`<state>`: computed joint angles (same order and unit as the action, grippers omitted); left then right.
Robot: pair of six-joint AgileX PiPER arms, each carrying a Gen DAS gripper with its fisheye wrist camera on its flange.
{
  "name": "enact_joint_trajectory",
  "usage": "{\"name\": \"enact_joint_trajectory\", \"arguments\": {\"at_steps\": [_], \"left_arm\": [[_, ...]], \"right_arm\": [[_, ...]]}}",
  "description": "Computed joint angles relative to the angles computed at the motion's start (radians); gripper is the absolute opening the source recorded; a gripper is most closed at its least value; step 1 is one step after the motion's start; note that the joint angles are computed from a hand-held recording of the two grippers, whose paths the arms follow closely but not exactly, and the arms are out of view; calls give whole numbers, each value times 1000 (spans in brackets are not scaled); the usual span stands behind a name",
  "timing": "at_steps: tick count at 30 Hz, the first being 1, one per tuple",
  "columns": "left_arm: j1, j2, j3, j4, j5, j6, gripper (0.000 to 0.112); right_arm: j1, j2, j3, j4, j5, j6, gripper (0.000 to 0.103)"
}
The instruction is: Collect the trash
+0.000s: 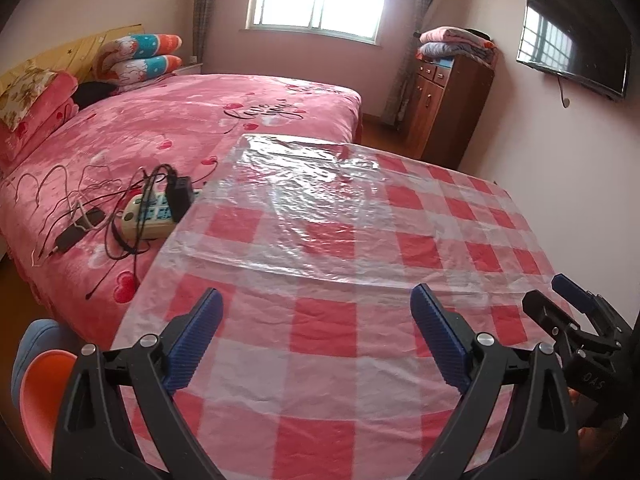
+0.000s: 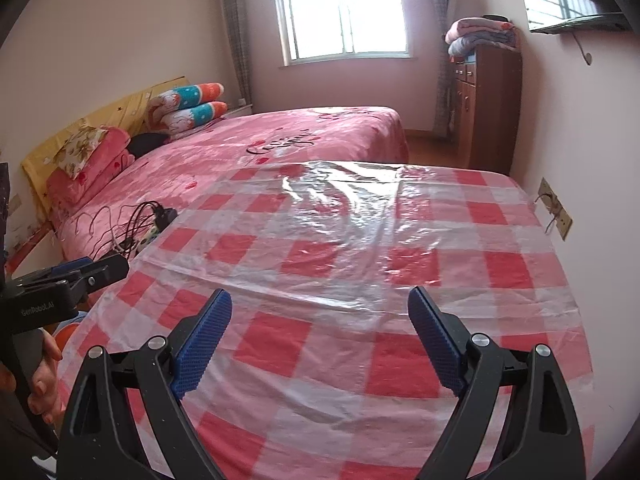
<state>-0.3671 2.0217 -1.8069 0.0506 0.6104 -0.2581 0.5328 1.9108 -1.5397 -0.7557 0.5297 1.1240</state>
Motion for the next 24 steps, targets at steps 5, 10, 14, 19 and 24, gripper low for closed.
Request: {"name": "enact_joint_trajectory", "arguments": {"at_steps": [5, 10, 14, 19, 24], "left_arm": [[-38, 38, -63, 43, 28, -37, 95], [-90, 96, -149, 162, 73, -122, 95], [-123, 159, -249, 188, 129, -128, 95], [-158, 219, -347, 213, 172, -135, 95], [-186, 264, -424, 241, 209, -142, 95]], "right_arm": [[-29, -36, 63, -35, -30, 51, 89], [-57, -74, 126, -74, -61, 111, 89], [-79, -96, 164, -95, -84, 146, 89], [-97, -113, 199, -115, -102, 168, 89], [-118, -132, 230, -140, -128, 199, 89]]}}
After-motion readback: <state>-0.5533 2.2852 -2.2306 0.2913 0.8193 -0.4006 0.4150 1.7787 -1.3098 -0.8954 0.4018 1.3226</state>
